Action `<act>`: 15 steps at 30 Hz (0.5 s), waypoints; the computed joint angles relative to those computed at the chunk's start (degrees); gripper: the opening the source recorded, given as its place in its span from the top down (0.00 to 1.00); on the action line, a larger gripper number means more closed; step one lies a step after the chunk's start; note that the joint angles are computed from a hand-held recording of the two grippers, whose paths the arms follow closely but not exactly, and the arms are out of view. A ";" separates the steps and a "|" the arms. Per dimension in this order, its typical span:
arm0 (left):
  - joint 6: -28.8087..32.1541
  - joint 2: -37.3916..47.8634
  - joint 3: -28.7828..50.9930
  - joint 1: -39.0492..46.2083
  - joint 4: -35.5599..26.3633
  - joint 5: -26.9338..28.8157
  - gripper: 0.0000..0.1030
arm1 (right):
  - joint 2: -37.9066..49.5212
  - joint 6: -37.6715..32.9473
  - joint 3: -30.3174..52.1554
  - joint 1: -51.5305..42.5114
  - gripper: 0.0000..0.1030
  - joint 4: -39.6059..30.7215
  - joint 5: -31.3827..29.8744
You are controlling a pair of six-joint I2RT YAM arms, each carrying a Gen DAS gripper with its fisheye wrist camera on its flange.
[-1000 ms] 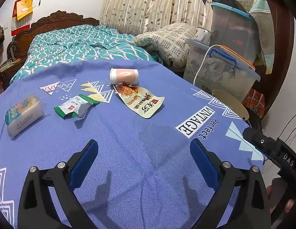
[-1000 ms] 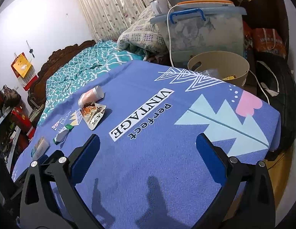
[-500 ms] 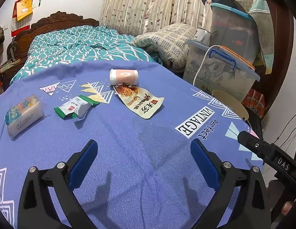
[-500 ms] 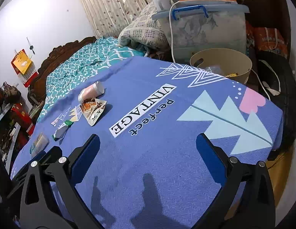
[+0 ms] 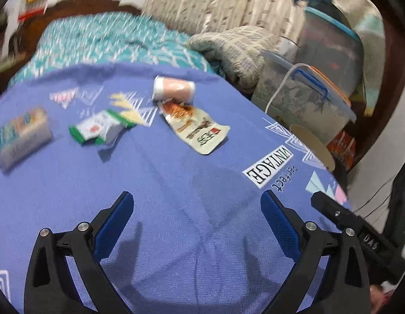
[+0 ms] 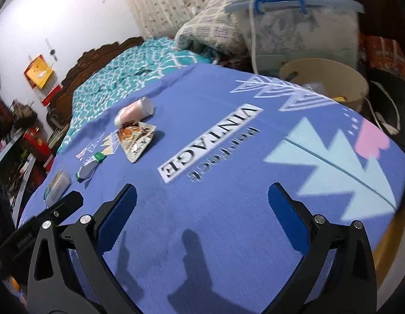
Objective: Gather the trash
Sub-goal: 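Grasp the green-white packet with the right gripper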
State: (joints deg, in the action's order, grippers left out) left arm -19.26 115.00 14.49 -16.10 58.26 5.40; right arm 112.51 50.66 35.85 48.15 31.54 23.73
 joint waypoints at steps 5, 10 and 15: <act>2.57 -6.85 -1.29 15.51 -6.12 8.26 0.09 | 2.90 -8.65 8.80 -3.04 0.03 -2.53 -10.57; 11.08 -19.66 0.82 34.43 -19.94 10.07 0.09 | 12.96 -15.69 29.60 -2.87 0.08 -12.26 -24.86; 20.78 -12.87 11.31 38.49 -29.53 6.18 0.08 | 30.64 -13.51 61.34 -3.19 0.17 -29.32 -35.55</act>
